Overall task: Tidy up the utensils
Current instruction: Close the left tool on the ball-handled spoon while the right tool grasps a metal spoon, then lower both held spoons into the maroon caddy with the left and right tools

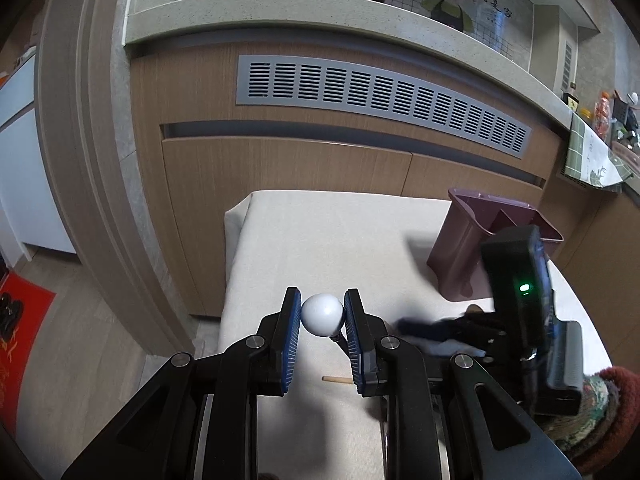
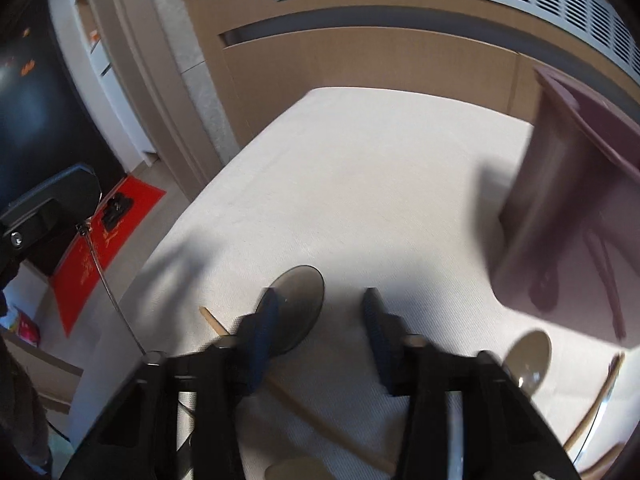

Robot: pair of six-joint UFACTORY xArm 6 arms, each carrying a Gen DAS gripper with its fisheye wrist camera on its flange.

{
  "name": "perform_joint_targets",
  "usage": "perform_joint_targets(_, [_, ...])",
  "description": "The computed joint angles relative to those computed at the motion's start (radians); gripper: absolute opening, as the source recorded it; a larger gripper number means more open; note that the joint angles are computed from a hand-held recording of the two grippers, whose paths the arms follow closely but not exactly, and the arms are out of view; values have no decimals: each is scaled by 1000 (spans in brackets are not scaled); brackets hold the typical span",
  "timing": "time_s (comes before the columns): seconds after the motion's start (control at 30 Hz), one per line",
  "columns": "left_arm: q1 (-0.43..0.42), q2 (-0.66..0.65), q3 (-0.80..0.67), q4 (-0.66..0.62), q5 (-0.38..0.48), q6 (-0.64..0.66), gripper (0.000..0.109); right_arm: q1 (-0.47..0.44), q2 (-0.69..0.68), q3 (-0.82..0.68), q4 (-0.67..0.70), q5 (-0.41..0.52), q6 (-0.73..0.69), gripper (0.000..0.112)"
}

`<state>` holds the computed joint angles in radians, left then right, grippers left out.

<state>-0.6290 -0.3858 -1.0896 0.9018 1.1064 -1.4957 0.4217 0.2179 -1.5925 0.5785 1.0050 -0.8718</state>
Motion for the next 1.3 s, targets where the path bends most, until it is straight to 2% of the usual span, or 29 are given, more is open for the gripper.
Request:
perform_joint_targets(0.13, [-9, 7, -17, 8, 0, 14, 23, -18, 12, -37, 24, 73, -63, 4])
perform_joint_targets(0.27, [-24, 27, -43, 15, -14, 29, 23, -84, -20, -22, 54, 90, -100, 3])
perform_joint_targets(0.5, [-53, 113, -150, 29, -48, 94, 23, -221, -103, 15, 121, 5, -179, 2])
perform_joint_targets(0.77, [-93, 268, -405, 48, -17, 246, 23, -345, -140, -32, 270, -63, -253, 1])
perform_joint_targets(0.87, [-96, 369, -583, 79, -1, 345, 23, -375, -120, -116, 356, -93, -268, 1])
perform_joint_targets(0.97, [-84, 482, -778, 90, 17, 454, 23, -394, -70, -240, 393, -86, -240, 1])
perform_joint_targets(1.03, [-67, 578, -938, 79, 32, 537, 23, -387, -21, -347, 394, -115, -223, 1])
perform_joint_targets(1.1, [-49, 682, -1103, 68, 54, 613, 23, -377, 36, -465, 376, -155, -198, 1])
perform_joint_targets(1.2, [-14, 810, -1294, 25, 57, 703, 23, -370, 171, -692, 318, -157, -130, 1])
perform_joint_targets(1.3, [25, 855, -1332, -32, 34, 726, 23, -345, 263, -817, 246, -173, -82, 1])
